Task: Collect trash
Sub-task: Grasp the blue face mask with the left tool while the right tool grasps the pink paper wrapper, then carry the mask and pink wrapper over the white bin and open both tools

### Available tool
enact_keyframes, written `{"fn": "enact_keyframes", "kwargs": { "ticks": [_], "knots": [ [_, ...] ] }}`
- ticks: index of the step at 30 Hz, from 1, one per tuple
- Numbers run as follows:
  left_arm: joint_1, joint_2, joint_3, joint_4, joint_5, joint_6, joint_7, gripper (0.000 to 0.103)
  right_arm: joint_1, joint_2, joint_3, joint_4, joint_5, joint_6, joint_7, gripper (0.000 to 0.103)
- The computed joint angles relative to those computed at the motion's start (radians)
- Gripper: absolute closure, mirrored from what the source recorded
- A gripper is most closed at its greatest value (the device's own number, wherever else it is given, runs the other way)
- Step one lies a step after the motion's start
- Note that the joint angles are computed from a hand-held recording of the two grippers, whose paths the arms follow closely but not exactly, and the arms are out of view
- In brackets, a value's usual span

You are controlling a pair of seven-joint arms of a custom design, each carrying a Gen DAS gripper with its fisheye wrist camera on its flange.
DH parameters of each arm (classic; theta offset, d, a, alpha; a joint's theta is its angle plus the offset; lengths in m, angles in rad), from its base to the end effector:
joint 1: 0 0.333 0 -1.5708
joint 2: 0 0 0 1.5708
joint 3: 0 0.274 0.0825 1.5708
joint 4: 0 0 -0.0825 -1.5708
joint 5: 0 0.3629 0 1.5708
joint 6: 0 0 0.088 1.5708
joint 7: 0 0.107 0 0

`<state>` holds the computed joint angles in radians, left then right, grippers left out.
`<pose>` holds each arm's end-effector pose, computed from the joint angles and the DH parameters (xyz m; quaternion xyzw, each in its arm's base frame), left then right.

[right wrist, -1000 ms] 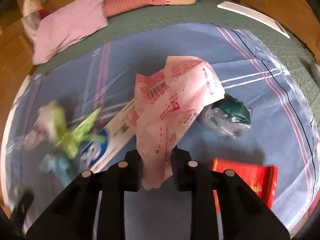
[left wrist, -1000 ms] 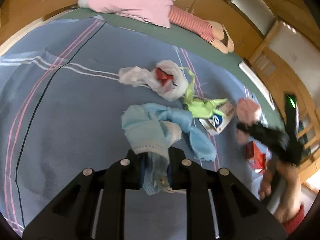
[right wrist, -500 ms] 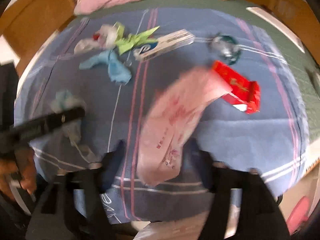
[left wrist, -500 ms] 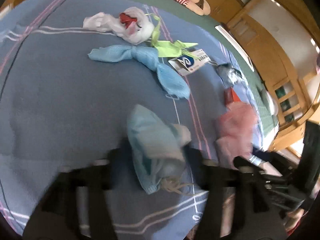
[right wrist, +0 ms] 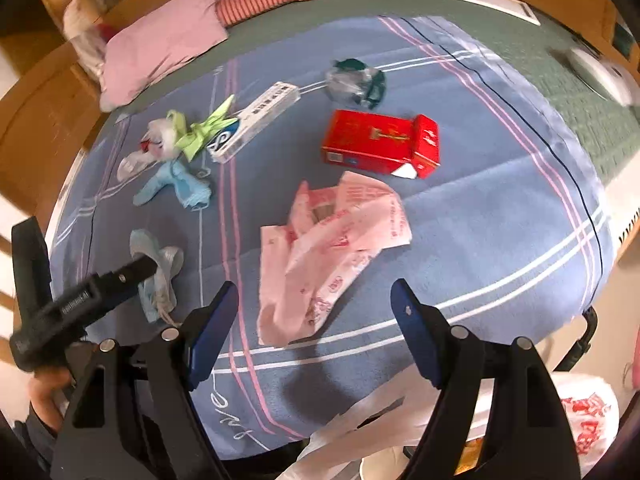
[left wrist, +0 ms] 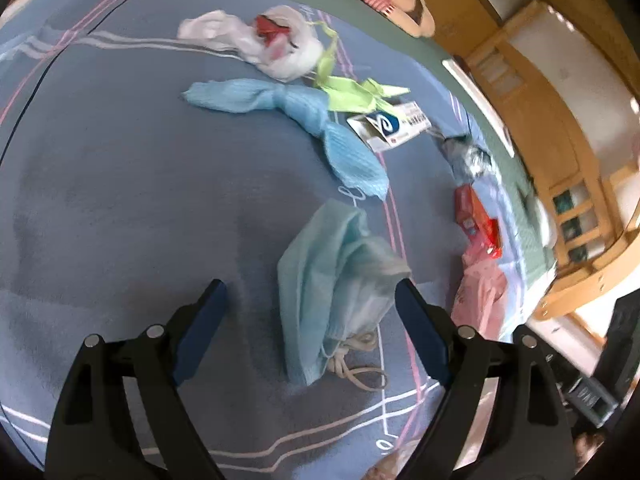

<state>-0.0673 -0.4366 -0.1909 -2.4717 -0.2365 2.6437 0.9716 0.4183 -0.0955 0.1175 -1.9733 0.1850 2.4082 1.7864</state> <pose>0.4399 -0.1143 0.4861 -0.8218 0.4839 -0.2942 0.0629 0.4774 0.2871 0.5345 -0.7509 0.6023 -0.0377 0.2681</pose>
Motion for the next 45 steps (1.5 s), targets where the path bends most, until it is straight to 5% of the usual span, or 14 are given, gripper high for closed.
{"fn": "enact_keyframes", "kwargs": {
  "ticks": [13,19,22,25,32,45],
  "knots": [
    [-0.004,0.068,-0.035,0.057,0.095,-0.002,0.012,0.025,-0.006,0.112,0.013,0.091,-0.049,-0.021,0.097,0.026],
    [0.011,0.079,-0.052,0.07,0.169,-0.01,-0.028,0.043,0.012,0.216,0.032,0.202,-0.184,-0.089,0.154,0.027],
    [0.004,0.08,-0.046,0.069,0.172,-0.004,-0.025,0.053,0.018,0.21,0.041,0.181,-0.185,-0.056,0.116,0.057],
    [0.006,0.086,-0.052,0.078,0.196,-0.015,-0.026,0.06,0.021,0.2,0.049,0.16,-0.158,-0.032,0.075,0.066],
    [0.027,0.068,-0.075,0.076,0.279,-0.024,-0.067,0.079,0.034,0.124,0.047,0.073,-0.175,0.016,0.087,0.067],
    [0.162,-0.06,-0.173,0.022,0.497,-0.01,-0.31,0.084,0.042,-0.002,0.035,-0.052,-0.179,0.102,0.081,0.067]
  ]
}}
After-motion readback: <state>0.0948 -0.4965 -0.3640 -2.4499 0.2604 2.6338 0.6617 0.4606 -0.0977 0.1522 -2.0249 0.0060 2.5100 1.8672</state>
